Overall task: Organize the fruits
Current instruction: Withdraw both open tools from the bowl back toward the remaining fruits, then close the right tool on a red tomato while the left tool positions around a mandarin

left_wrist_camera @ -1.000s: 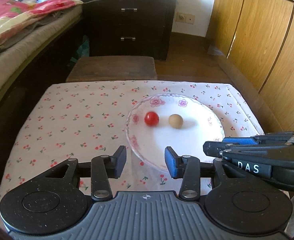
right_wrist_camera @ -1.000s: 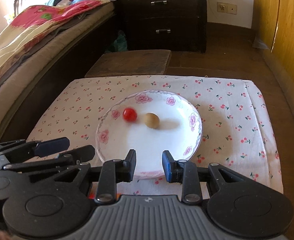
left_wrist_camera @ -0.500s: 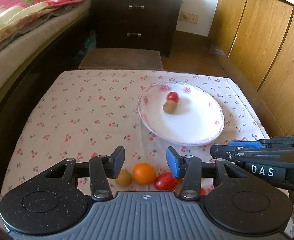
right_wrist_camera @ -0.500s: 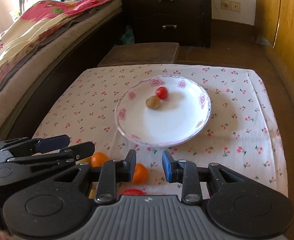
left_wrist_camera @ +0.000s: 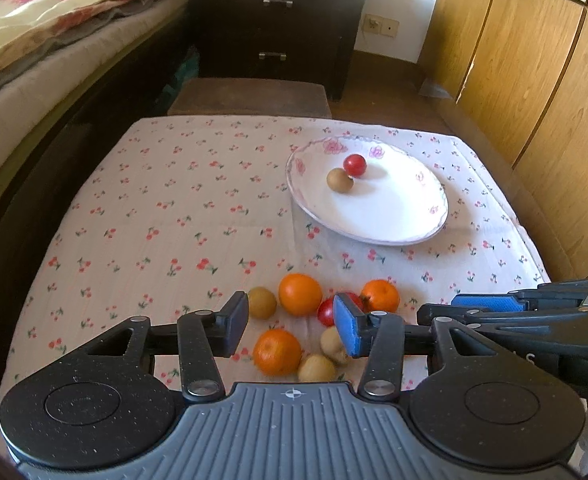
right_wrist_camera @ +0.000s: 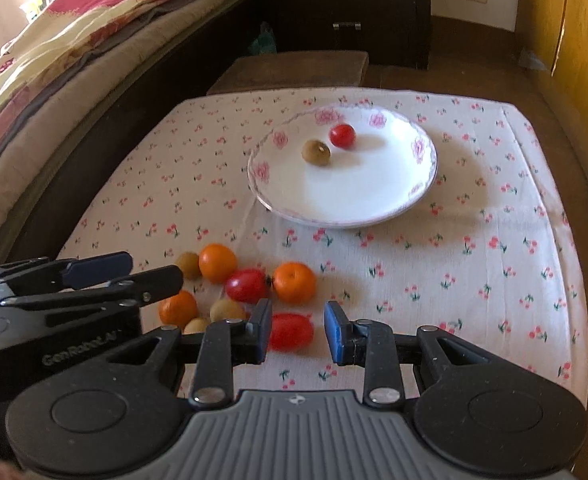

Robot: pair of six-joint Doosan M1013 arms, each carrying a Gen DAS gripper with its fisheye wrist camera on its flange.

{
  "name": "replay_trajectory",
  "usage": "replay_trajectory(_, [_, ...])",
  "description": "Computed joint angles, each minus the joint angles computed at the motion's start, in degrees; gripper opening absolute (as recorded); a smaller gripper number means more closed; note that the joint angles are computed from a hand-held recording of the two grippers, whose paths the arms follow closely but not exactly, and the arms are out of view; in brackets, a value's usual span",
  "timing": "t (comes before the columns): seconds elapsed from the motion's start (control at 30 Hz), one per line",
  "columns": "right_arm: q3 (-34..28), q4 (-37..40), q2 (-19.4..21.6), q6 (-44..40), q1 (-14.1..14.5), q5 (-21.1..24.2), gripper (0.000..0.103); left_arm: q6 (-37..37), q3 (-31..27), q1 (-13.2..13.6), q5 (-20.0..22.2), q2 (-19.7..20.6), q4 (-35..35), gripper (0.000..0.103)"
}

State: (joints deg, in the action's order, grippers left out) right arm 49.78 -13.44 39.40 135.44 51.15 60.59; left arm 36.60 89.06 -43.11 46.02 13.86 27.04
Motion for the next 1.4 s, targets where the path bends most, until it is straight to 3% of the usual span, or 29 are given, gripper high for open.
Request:
replay_trajectory(0.47, [-3.1,2.4,2.6,-2.3,0.2,3.4,0.031,-0.4,1.3,0.3,0.2,-0.9,-1.3,0.059])
replay_trajectory(1.4, [-5.3,4.7,4.1,-2.4,-0.8,5.1,0.032,1.6,0.2,2.2,1.0,1.3,-9.3,0.059])
